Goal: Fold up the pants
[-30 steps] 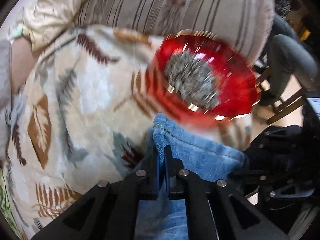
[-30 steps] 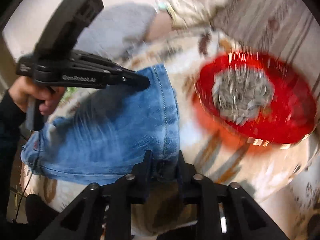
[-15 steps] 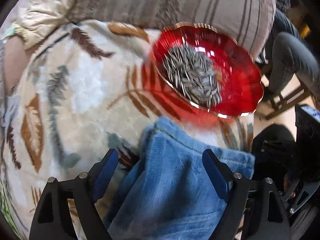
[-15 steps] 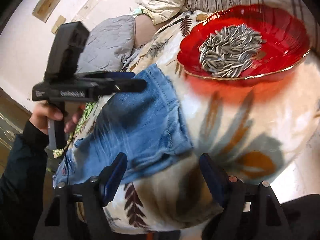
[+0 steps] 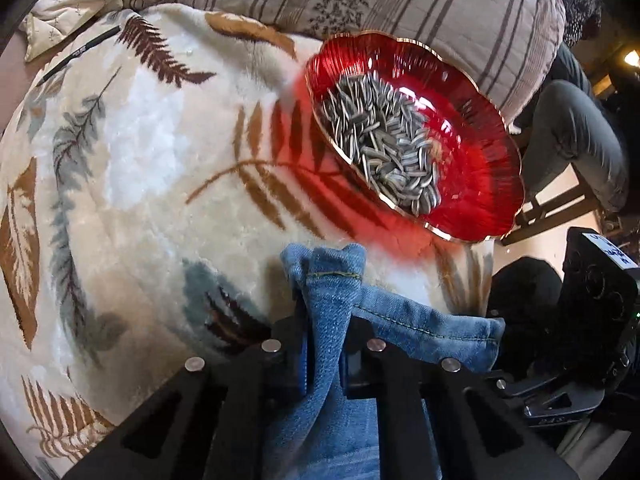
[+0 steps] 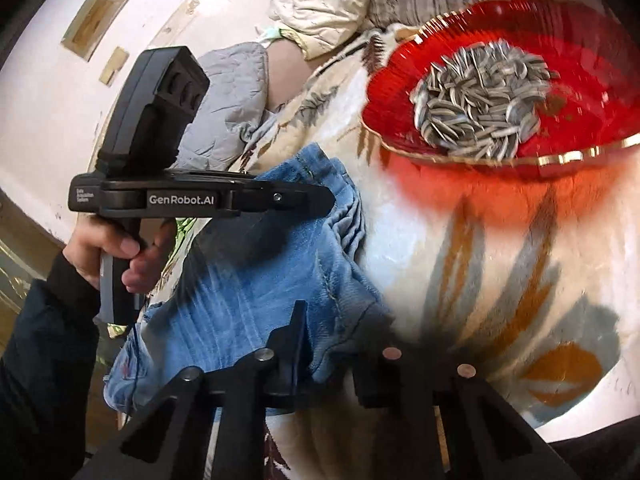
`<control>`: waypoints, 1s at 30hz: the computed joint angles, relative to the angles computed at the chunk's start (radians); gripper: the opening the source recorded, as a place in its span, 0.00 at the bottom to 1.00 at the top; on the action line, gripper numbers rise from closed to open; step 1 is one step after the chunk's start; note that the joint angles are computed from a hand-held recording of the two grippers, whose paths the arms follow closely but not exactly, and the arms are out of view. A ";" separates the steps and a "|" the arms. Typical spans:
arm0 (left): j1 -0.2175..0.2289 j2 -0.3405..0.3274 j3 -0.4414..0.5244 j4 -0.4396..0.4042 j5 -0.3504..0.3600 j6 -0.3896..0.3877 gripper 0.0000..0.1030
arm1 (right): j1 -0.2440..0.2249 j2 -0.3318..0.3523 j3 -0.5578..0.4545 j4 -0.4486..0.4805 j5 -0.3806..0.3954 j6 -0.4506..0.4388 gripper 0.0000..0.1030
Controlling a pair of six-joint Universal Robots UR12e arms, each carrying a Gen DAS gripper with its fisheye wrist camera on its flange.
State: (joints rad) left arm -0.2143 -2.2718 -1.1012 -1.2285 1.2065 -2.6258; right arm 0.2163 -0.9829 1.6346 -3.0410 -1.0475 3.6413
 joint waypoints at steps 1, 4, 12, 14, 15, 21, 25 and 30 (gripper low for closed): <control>0.001 0.000 0.002 0.008 -0.003 0.001 0.11 | -0.002 -0.003 0.001 -0.016 -0.005 -0.001 0.18; 0.003 0.006 0.003 0.061 -0.056 -0.005 0.11 | -0.002 -0.021 0.003 -0.047 -0.066 -0.039 0.18; 0.006 0.010 0.026 0.074 -0.087 -0.012 0.11 | -0.003 -0.037 -0.017 -0.048 -0.150 -0.092 0.17; 0.013 0.029 -0.009 0.104 -0.103 -0.020 0.10 | 0.000 -0.041 -0.013 -0.047 -0.160 -0.100 0.17; 0.018 0.041 -0.026 0.120 -0.116 -0.024 0.10 | 0.004 -0.044 -0.010 -0.050 -0.177 -0.113 0.17; 0.049 0.141 -0.147 0.198 -0.130 -0.014 0.11 | 0.045 -0.074 0.010 -0.117 -0.249 -0.214 0.17; 0.078 0.228 -0.257 0.242 -0.073 0.000 0.11 | 0.082 -0.078 0.009 -0.147 -0.206 -0.220 0.17; 0.122 0.322 -0.395 0.291 0.026 0.018 0.11 | 0.137 -0.058 -0.008 -0.159 -0.149 -0.227 0.17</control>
